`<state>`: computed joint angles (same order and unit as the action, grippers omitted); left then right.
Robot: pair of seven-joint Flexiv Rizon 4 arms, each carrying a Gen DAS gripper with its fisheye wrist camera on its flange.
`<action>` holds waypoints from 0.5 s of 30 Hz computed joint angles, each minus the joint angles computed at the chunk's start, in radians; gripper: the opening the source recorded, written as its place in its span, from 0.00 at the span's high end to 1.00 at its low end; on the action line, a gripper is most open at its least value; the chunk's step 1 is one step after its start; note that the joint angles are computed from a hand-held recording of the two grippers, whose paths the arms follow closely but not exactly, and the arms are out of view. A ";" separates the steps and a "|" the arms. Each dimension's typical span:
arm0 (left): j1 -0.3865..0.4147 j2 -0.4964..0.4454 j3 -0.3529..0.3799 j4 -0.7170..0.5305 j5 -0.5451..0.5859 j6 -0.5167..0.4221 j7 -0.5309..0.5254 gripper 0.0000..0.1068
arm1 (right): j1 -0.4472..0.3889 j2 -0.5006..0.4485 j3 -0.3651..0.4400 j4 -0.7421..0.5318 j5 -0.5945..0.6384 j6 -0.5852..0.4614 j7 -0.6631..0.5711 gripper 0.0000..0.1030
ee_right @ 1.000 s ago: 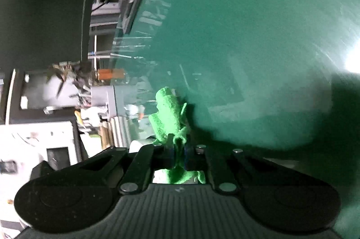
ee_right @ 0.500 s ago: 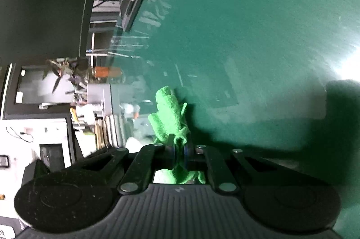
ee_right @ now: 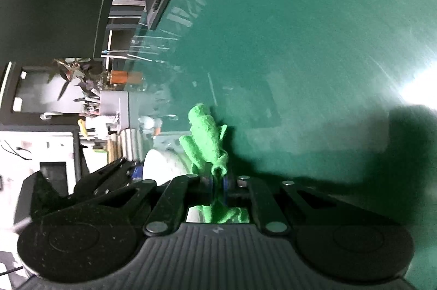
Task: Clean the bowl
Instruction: 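Wipe the cloth back along the bowl rim with the right gripper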
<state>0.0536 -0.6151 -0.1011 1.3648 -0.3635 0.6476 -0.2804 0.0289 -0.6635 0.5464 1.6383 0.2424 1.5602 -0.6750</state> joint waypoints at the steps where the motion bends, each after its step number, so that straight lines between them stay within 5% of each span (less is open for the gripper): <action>1: 0.000 0.001 0.000 0.002 0.000 0.000 0.000 0.61 | 0.011 0.001 -0.014 -0.007 0.004 -0.006 -0.007 0.93; 11: 0.002 0.001 -0.001 0.005 -0.008 0.005 0.006 0.61 | 0.101 0.090 -0.144 0.043 -0.123 -0.105 -0.110 0.93; 15: -0.002 0.003 0.001 0.006 -0.001 0.009 0.005 0.60 | 0.102 0.029 -0.134 -0.014 -0.058 0.008 -0.069 0.93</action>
<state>0.0515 -0.6123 -0.1002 1.3710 -0.3642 0.6567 -0.2759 0.1311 -0.6347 0.4122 1.6241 0.1839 1.5683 -0.7445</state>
